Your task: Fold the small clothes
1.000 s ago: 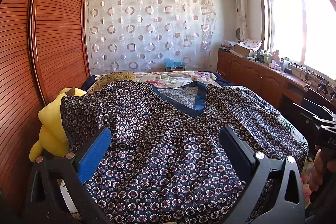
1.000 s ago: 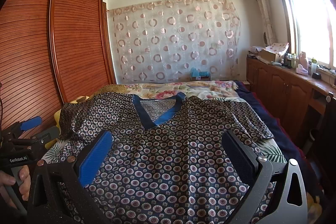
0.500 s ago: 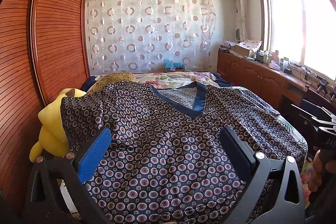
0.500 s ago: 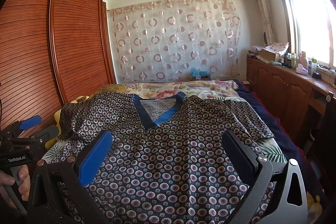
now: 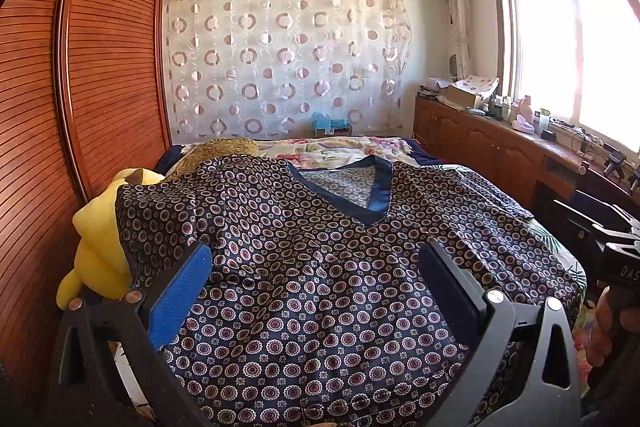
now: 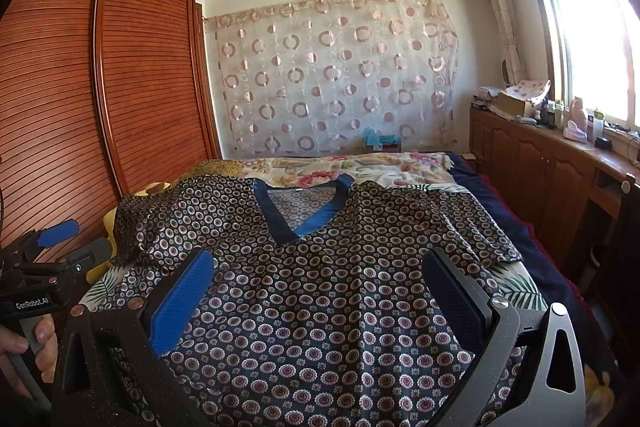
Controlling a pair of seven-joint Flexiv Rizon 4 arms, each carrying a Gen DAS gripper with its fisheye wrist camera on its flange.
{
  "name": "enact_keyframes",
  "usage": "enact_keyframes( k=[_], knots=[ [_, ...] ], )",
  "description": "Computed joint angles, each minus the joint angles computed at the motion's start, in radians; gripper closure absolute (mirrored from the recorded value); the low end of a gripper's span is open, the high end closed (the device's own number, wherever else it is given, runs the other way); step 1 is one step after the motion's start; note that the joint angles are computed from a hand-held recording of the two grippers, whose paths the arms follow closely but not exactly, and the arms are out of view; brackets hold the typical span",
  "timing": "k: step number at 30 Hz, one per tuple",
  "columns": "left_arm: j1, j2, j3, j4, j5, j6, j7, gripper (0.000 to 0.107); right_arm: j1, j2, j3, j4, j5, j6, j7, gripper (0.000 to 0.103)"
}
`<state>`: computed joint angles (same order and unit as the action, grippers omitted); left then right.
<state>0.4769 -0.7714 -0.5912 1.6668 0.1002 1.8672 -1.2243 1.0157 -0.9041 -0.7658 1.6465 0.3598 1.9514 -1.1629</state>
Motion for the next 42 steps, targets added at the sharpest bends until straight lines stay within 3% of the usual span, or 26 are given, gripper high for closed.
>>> enact_keyframes(
  k=[37,42],
  knots=[
    [0.004,0.0,-0.005,0.0,0.001,-0.003,0.003,0.004,-0.005,0.006,0.006,-0.001,-0.006,-0.004,0.002,0.0],
    [-0.012,-0.008,0.015,-0.015,-0.013,-0.019,0.011,0.004,-0.043,0.016,0.052,-0.015,-0.035,-0.004,-0.001,0.0]
  ],
)
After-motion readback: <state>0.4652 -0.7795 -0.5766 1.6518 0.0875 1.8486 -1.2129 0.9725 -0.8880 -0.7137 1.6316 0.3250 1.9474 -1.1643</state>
